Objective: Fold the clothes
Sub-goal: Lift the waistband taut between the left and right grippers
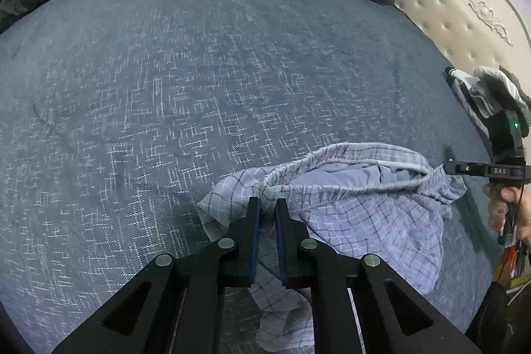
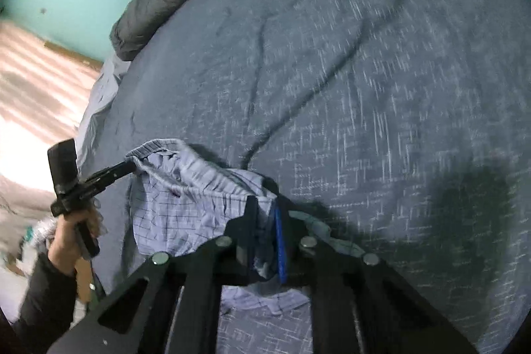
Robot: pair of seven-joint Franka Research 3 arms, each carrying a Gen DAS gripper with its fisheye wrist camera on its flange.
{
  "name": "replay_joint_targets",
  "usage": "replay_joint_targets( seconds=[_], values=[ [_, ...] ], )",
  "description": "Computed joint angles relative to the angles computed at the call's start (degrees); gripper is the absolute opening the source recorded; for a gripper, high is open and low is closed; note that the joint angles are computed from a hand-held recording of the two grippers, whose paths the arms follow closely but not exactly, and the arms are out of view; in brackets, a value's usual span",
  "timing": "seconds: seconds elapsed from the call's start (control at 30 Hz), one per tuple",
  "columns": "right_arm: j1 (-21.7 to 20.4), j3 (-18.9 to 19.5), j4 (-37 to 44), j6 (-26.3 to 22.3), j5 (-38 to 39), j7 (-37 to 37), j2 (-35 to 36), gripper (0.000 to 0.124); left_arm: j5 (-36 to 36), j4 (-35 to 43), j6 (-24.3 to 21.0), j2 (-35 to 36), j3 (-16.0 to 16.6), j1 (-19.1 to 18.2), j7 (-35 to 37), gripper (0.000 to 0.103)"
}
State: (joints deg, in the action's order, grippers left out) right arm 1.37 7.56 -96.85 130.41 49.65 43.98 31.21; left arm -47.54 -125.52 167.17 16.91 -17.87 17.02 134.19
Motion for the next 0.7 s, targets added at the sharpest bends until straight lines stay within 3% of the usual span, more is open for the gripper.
replay_joint_targets(
  seconds=[0.2, 0.3, 0.53, 0.7],
  values=[
    [-1.05, 1.6, -4.67, 4.45, 6.17, -11.98, -5.3, 0.006, -2.67, -1.26, -0.27, -2.68, 0.06, -0.26, 2.36, 0.008],
    [-0.79, 1.23, -5.8, 4.17, 7.87, -15.76, -7.35, 0.006, -3.83, -2.47, -1.28, -5.41, 1.29, -1.34, 3.13, 0.008],
    [0.04, -0.45, -7.57, 2.77, 9.72, -18.3, -11.25, 0.006, -2.81, -5.95, -1.76, -12.56, 6.3, -6.96, 1.26, 0.008],
    [0.45, -1.39, -9.05, 1.87, 13.5, -21.32, -16.93, 0.006, -2.27, -10.02, -0.86, -21.58, 9.21, -10.95, 0.05, 0.008]
  ],
)
